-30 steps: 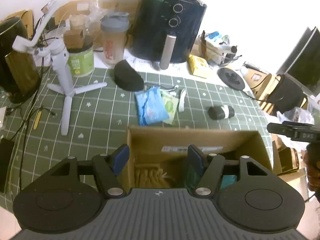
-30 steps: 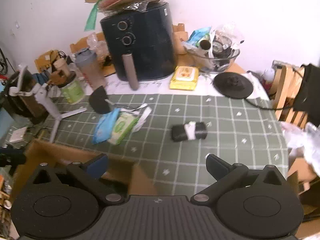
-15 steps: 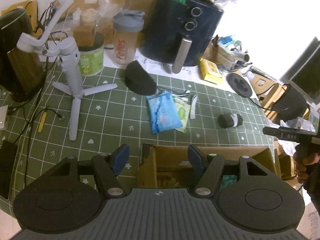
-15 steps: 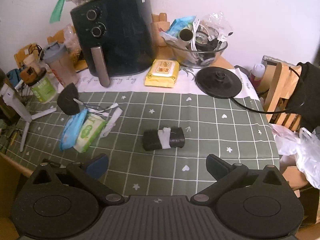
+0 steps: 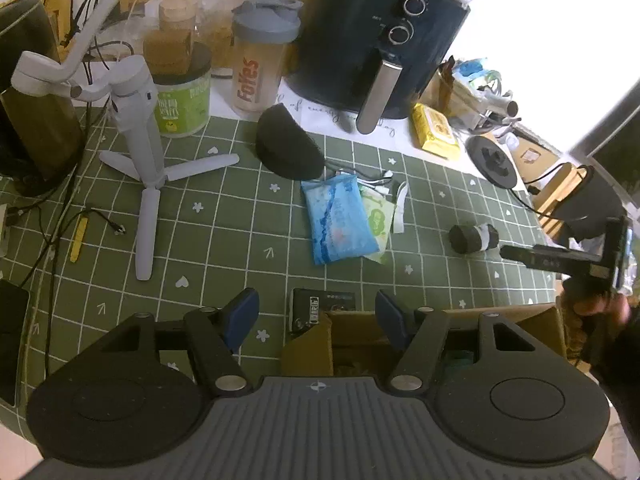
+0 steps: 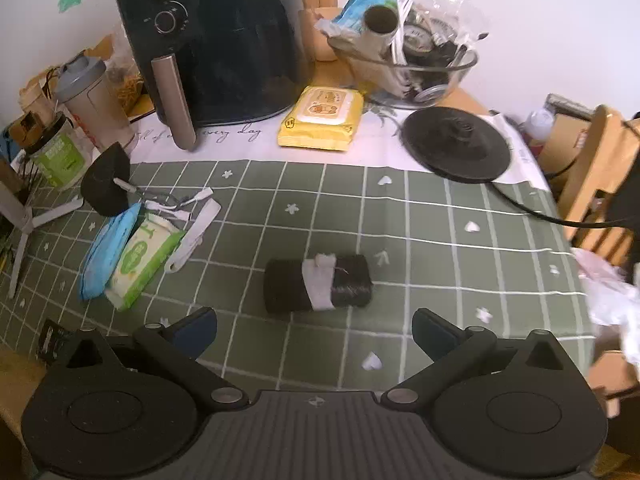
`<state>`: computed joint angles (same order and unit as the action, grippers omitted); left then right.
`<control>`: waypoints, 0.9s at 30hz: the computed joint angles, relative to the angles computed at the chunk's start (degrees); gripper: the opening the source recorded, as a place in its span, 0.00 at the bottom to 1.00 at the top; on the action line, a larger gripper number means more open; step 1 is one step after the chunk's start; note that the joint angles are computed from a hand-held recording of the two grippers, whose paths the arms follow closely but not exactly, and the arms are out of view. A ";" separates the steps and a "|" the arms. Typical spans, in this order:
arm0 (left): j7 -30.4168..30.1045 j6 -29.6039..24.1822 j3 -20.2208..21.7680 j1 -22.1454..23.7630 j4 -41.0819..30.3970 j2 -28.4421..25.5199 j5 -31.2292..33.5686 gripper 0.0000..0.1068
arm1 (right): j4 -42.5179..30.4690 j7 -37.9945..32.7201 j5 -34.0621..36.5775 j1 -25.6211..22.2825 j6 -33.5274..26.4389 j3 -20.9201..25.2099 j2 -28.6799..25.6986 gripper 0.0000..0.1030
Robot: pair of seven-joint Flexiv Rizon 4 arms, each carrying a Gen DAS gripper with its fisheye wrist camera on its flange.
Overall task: Organize soft objects
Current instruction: 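Grasp the black tape-wrapped roll with the right tool while the left tool grasps the small black box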
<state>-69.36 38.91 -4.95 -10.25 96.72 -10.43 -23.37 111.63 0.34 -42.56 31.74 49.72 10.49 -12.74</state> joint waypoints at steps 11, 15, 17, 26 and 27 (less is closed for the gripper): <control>-3.82 -7.93 0.15 0.71 -8.49 -5.25 4.89 0.60 | -3.17 -4.28 0.84 -0.51 2.49 -2.88 -7.19 1.00; -4.84 -11.18 0.08 0.82 -12.01 -7.73 6.13 0.65 | -3.42 -4.75 1.08 -0.35 4.39 -3.83 -8.79 0.99; -5.31 -12.96 -0.02 0.86 -13.80 -9.22 6.51 0.69 | -3.95 -6.23 2.35 -0.33 4.19 -3.67 -9.51 0.88; -7.82 -28.15 -0.46 0.11 -27.25 -18.75 9.68 0.72 | -2.93 -6.54 2.88 0.49 6.13 -4.14 -8.03 0.82; -8.09 -29.79 -0.40 -0.15 -28.99 -19.77 10.17 0.72 | -2.65 -5.91 2.61 0.62 6.35 -4.16 -7.60 0.82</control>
